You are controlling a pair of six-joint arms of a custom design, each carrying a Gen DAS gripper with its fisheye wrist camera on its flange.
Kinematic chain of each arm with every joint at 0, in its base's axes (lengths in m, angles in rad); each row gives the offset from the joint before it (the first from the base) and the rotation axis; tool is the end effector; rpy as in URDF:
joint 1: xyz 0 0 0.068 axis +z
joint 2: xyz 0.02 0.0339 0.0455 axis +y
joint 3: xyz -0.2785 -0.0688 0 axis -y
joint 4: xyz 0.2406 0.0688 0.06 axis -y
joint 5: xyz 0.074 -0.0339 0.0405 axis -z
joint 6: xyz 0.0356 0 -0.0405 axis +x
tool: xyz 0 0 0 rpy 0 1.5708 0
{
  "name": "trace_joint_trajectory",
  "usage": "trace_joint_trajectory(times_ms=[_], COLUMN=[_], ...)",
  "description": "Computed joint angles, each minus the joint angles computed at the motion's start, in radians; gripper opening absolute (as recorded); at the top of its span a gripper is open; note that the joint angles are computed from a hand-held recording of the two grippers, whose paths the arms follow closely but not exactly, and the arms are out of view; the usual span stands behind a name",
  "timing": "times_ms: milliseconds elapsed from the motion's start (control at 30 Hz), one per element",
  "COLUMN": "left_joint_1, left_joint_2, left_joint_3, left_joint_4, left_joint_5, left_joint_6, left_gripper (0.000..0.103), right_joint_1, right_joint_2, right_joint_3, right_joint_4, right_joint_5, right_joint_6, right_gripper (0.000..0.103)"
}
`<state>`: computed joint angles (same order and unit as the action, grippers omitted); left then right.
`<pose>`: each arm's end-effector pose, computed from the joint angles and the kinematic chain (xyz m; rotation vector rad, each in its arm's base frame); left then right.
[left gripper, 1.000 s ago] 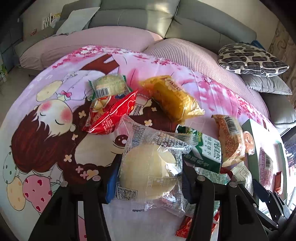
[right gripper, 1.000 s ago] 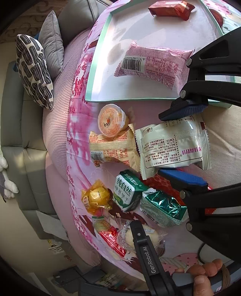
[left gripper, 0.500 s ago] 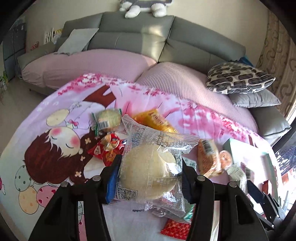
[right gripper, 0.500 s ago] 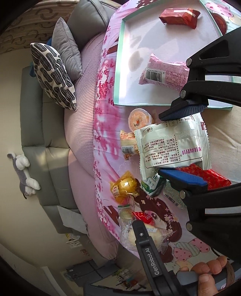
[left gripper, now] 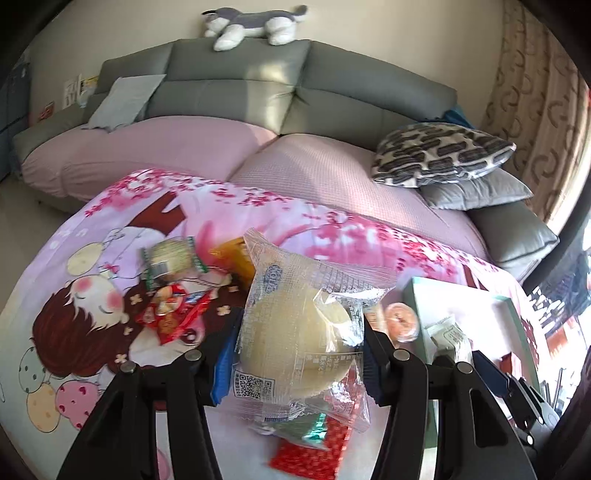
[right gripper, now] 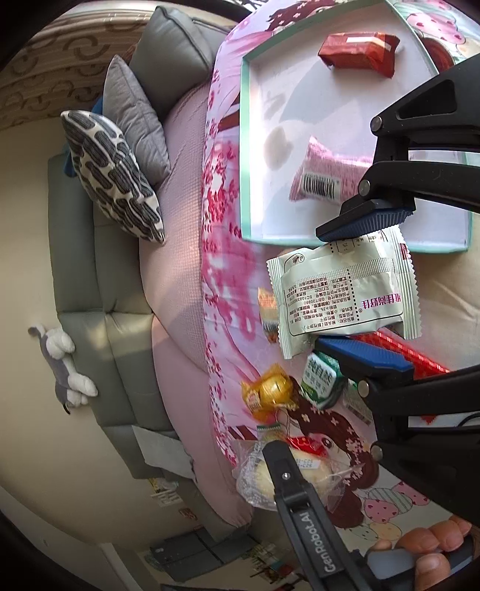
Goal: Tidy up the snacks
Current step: 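Carry both items into the tray beside the placed packets and open both grippers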
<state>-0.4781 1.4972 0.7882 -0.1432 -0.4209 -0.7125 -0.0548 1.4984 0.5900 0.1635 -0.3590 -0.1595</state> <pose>0.2653 -0.1211 0.2000 -0.4565 2.2843 -0.0784 0.2743 -0.0025 0.1657 -0.2989 2.2567 0.3031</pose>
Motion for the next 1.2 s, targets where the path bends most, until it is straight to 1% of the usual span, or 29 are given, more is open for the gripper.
trace_joint_trajectory(times_ms=[267,567,767,900,1200], left_joint_1=[-0.087,-0.155,-0.148,-0.148,-0.169], left_joint_2=[0.113,0.266,0.385,0.482,0.609], left_joint_3=[0.114,0.276,0.383,0.474,0.613], left_joint_4=[0.004,0.002,-0.03,-0.081,-0.155], left_joint_5=[0.009,0.04,0.053,0.033,0.023], left_joint_6=[0.05,0.122,0.135,0.15,0.176], left_gripper=[0.058,0.058,0.058,0.058,0.058], right_joint_1=[-0.164,-0.329,-0.359,-0.358,-0.367], right_joint_2=[0.064,0.146,0.181,0.209,0.253], right_joint_3=[0.064,0.145,0.176,0.191,0.227], right_joint_4=[-0.005,-0.01,-0.012,-0.02,-0.055], right_joint_5=[-0.019,-0.03,-0.032,-0.033,-0.029], right_joint_6=[0.02,0.054,0.065,0.06,0.065], right_gripper=[0.056,0.056,0.056,0.056,0.056])
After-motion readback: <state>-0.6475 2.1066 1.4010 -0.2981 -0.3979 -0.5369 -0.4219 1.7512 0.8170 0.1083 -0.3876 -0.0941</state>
